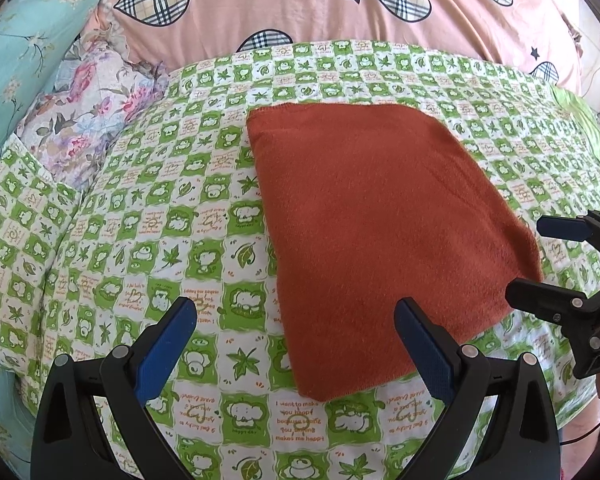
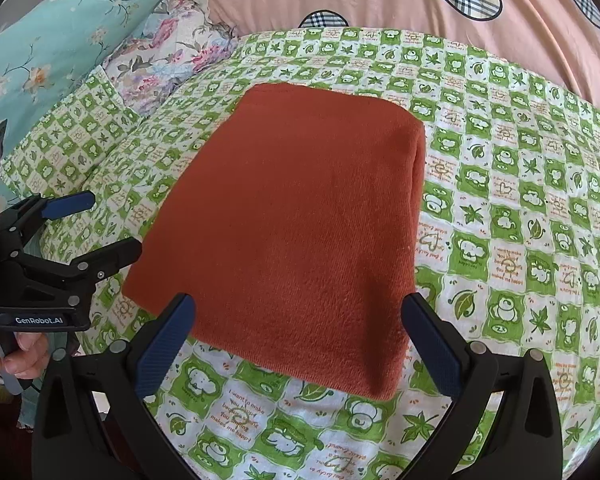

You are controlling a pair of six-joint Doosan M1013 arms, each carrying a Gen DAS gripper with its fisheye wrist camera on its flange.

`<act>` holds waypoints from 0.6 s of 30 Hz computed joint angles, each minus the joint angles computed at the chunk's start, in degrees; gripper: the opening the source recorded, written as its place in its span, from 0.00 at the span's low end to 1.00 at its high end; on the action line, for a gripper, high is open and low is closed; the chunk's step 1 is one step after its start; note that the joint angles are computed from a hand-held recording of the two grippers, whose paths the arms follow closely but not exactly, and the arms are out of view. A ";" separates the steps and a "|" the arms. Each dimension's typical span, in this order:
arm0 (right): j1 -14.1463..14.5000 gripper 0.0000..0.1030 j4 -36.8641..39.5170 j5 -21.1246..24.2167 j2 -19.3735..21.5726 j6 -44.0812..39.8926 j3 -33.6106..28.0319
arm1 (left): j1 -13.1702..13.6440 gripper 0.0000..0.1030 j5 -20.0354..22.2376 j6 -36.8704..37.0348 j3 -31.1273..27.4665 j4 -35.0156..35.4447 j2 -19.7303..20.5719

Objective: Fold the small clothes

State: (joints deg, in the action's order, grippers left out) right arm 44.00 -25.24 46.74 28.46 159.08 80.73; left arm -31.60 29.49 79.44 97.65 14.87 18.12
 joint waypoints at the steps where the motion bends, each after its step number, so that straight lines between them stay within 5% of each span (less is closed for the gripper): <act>1: -0.09 0.99 -0.10 0.01 0.02 0.03 -0.04 | -0.03 0.97 -0.05 -0.33 -0.11 0.38 0.07; 18: -0.80 0.99 0.12 -0.59 -0.19 1.47 0.95 | 0.28 0.97 1.12 -2.71 -2.08 2.40 1.56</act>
